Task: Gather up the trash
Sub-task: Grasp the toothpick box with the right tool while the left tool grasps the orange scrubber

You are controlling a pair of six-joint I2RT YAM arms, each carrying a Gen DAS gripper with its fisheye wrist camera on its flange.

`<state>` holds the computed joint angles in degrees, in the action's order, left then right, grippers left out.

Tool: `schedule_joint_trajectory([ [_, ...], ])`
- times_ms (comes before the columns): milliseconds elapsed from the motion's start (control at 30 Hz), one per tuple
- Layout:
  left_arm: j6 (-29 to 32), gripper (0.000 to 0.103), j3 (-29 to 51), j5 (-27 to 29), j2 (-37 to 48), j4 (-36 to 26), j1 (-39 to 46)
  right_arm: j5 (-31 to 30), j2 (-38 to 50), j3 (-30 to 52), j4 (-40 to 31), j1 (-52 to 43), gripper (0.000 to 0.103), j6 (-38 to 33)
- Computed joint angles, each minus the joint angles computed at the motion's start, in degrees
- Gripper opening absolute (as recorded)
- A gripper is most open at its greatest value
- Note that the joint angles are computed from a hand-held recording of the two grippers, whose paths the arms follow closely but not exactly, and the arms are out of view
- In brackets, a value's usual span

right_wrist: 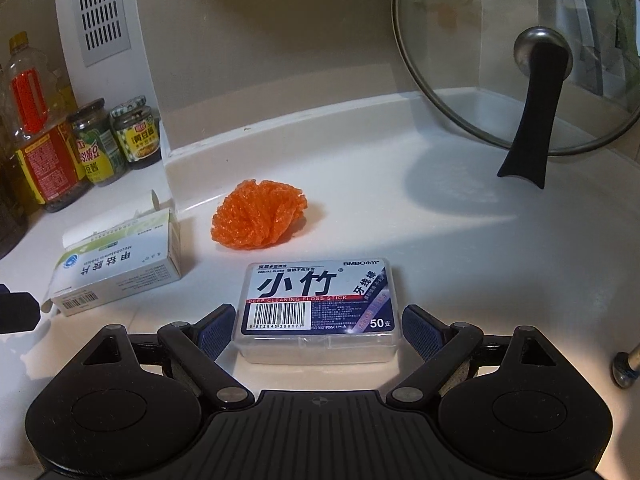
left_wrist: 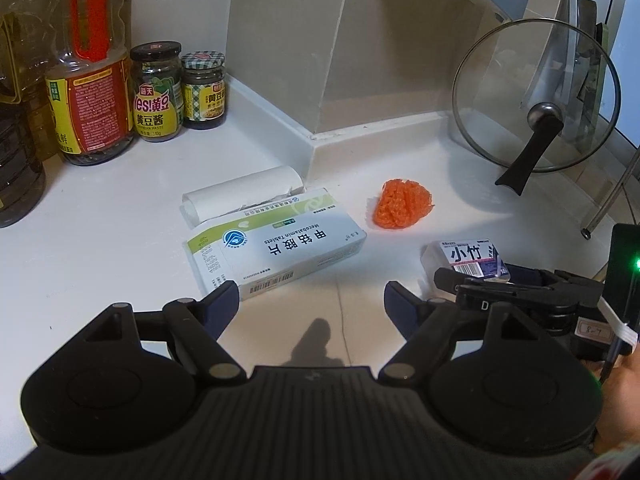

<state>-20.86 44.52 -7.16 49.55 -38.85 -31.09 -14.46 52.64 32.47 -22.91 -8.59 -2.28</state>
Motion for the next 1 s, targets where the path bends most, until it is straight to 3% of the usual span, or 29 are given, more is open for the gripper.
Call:
schedule_joint_trajectory([
  [300, 1.1, 0.077, 0.8, 0.3, 3.5, 2.3, -0.5, -1.8, 0.4, -0.9, 1.8, -1.6, 0.086, -0.9],
  [533, 3.0, 0.077, 2.8, 0.6, 9.2, 7.3, -2.2, -5.5, -1.8, -0.3, 1.2, -8.6, 0.086, -3.6],
  [1000, 11.4, 0.066, 12.5, -0.7, 32.5, 22.2, -6.3, -13.8, 0.8, 2.2, -2.2, -25.5, 0.086, -11.0],
])
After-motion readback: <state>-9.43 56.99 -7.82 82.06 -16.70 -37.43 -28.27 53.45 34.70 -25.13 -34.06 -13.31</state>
